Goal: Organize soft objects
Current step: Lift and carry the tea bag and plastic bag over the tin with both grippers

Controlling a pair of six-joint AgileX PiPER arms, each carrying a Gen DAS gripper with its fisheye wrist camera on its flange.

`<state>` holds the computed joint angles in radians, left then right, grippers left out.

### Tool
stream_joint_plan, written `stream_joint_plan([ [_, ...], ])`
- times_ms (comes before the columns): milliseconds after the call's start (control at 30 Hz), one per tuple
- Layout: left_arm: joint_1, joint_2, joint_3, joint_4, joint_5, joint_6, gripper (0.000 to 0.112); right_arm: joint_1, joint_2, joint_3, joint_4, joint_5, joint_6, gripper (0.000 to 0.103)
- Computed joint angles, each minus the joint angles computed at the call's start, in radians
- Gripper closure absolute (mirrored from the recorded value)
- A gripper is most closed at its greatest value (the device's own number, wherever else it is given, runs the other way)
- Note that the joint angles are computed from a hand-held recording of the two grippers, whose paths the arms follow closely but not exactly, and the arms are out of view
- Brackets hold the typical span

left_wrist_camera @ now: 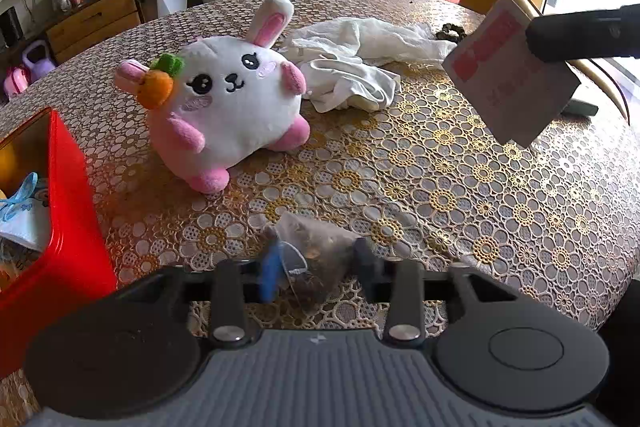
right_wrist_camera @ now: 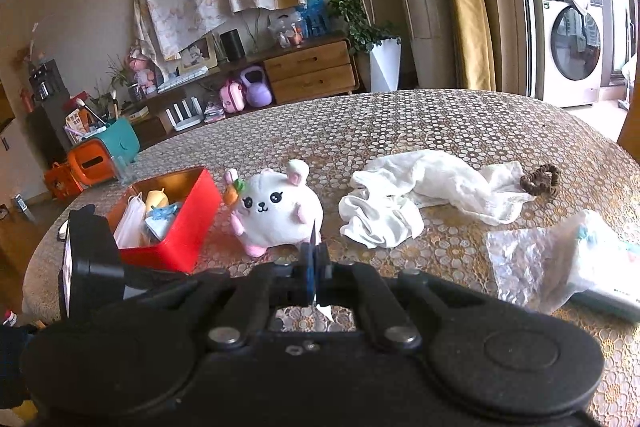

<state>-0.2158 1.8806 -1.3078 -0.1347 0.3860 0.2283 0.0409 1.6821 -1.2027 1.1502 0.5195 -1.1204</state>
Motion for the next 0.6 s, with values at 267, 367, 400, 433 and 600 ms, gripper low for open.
stream_joint_plan([
  [267, 0.009, -0.023, 0.008, 0.032, -0.005, -0.063, 0.096, 0.013, -0.008, 0.003, -0.028, -0.009, 0.030, 0.103],
  [367, 0.037, -0.057, 0.013, -0.047, 0.010, -0.005, 0.096, 0.016, -0.014, 0.004, -0.028, -0.006, 0.032, 0.103],
  [400, 0.052, -0.074, 0.014, -0.085, 0.025, 0.024, 0.096, 0.019, -0.019, 0.003, -0.034, -0.006, 0.038, 0.103],
  [433, 0.064, -0.087, 0.012, -0.111, 0.041, 0.043, 0.096, 0.023, -0.024, 0.000, -0.040, -0.006, 0.045, 0.103],
  [600, 0.137, -0.173, 0.010, -0.174, 0.125, 0.089, 0.096, 0.055, -0.047, -0.014, -0.062, -0.003, 0.072, 0.103],
])
